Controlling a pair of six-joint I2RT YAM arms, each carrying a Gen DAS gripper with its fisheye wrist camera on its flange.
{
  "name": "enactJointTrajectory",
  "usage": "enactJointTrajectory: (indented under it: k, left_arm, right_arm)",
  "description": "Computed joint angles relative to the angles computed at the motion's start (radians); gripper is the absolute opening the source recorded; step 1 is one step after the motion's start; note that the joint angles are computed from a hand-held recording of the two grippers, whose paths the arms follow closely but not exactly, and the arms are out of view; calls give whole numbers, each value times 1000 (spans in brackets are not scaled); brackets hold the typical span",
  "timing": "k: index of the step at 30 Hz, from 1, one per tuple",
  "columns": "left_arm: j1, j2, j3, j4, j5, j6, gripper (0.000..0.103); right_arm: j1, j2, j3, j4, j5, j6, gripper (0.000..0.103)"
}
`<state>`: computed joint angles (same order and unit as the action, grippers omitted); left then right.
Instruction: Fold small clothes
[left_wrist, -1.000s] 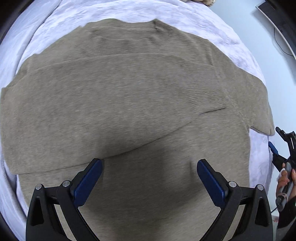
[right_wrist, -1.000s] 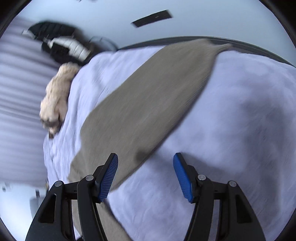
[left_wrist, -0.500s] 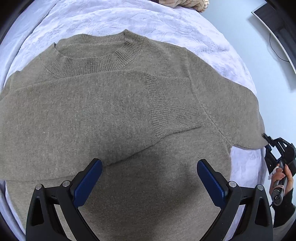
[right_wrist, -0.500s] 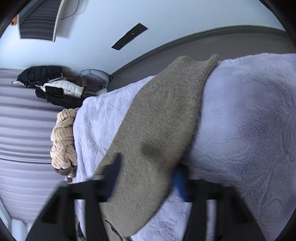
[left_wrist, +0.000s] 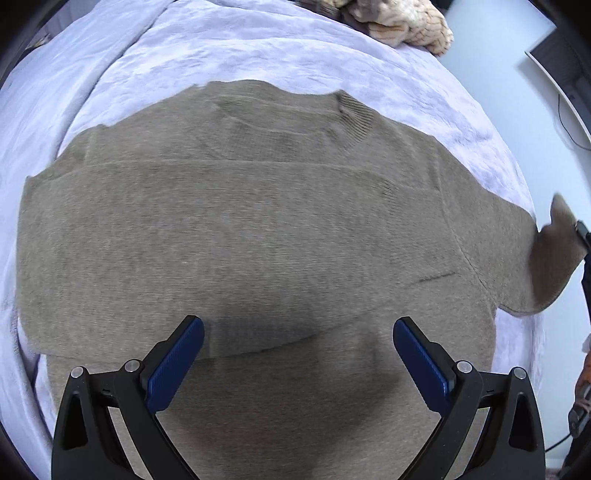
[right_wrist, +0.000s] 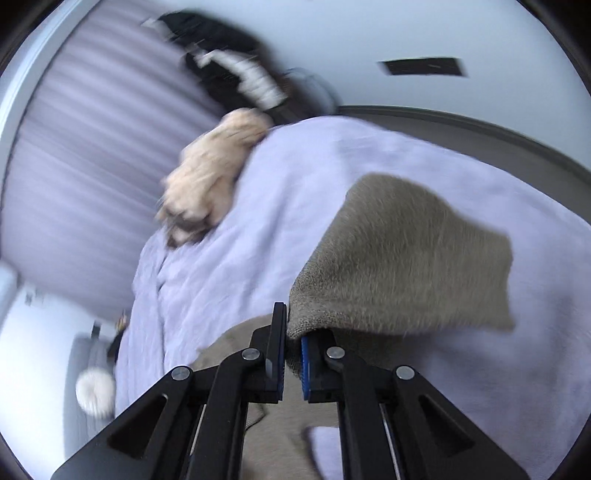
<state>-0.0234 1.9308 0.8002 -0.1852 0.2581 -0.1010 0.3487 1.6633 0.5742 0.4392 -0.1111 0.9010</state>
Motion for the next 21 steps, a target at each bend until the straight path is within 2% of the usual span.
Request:
enactJointTrajectory:
  k: [6, 10, 13, 15, 17, 19, 21]
  left_arm:
    - [142, -34, -48, 14, 11, 71, 103]
    - [235, -30, -56, 12, 16, 117, 103]
    - [295, -31, -59, 5, 19, 156, 103]
    - [335, -31, -59, 8, 30, 184, 103]
    - [361, -23, -56, 21, 44, 201, 103]
    - [390, -5, -41, 25, 68, 217, 103]
    - [421, 12, -22, 17, 108, 233, 103]
  right_arm:
    - [273, 259, 390, -217, 26, -194, 7]
    - [367, 488, 617, -313, -42, -194, 7]
    - [383, 629, 759, -418, -102, -140, 12]
    - [371, 648, 734, -385, -129, -63, 23]
    - [367, 596, 620, -278, -115, 25, 53]
    - [352, 558, 551, -207, -61, 99, 63]
    - [319, 539, 508, -171, -35, 171, 63]
